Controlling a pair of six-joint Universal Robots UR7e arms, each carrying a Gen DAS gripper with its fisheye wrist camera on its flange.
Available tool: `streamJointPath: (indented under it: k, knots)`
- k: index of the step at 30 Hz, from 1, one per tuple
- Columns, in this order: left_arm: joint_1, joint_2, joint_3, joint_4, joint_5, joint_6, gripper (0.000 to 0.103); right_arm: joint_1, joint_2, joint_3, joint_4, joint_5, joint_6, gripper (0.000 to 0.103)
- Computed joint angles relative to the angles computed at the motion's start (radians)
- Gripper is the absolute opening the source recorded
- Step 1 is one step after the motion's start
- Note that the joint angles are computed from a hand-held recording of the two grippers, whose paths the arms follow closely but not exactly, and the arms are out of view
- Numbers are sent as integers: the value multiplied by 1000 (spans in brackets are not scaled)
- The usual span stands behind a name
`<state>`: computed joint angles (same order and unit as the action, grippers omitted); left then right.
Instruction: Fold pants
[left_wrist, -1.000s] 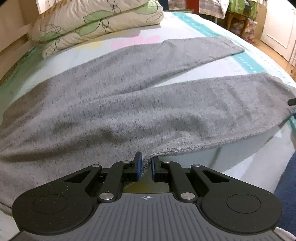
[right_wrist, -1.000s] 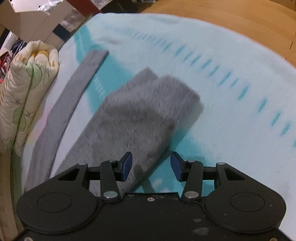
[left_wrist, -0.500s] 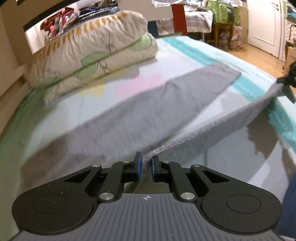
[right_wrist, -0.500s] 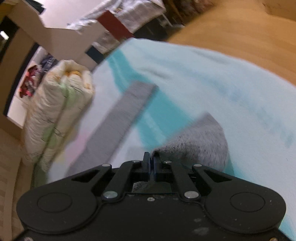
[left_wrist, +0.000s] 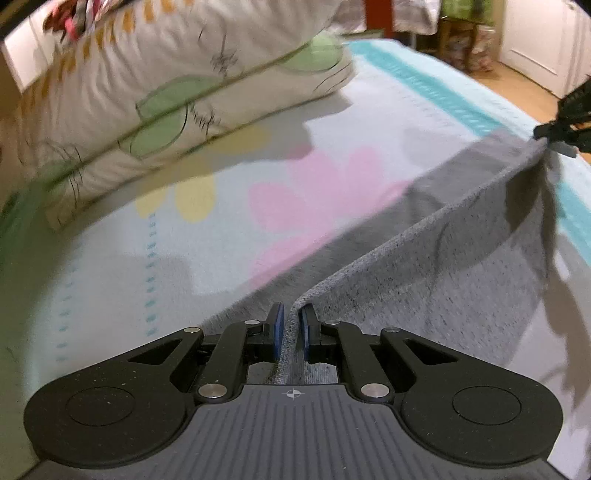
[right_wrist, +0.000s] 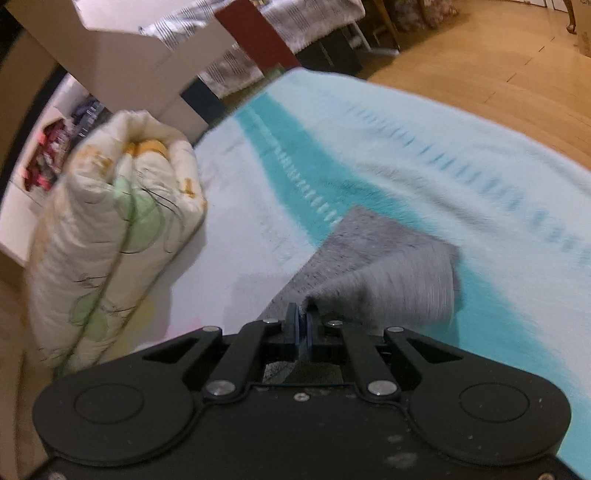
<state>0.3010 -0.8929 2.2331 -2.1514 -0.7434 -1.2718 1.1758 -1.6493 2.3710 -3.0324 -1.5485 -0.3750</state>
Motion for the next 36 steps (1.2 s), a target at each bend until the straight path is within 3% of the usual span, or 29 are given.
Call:
streamJointPath:
  k: [5, 9, 14, 18, 23, 26, 29, 34, 36]
  knots:
    - [104, 24, 9, -100, 24, 62, 10, 85, 214, -70, -124, -150, -37, 7]
    - [154, 52, 12, -169, 25, 97, 10, 96, 296, -118, -162, -181, -77, 19]
    - [171, 86, 17, -217, 40, 143, 10, 54, 262, -165, -203, -128, -92, 30]
    - [170, 95, 17, -226, 54, 158, 10, 3, 189, -183, -143, -66, -168, 37]
    - [173, 95, 19, -233, 58, 165, 11, -50, 164, -175, -109, -44, -291, 50]
    - [170, 96, 15, -219, 59, 157, 11, -61, 173, -163, -97, -64, -313, 54]
    - [168, 99, 5, -194, 58, 157, 11, -70, 185, -137, -158, -99, -324, 55]
    - [170, 98, -2, -176, 58, 162, 11, -125, 136, -98, -147, -41, -309, 57]
    - [168, 99, -3, -168, 59, 157, 11, -136, 124, -87, -125, -28, -349, 50]
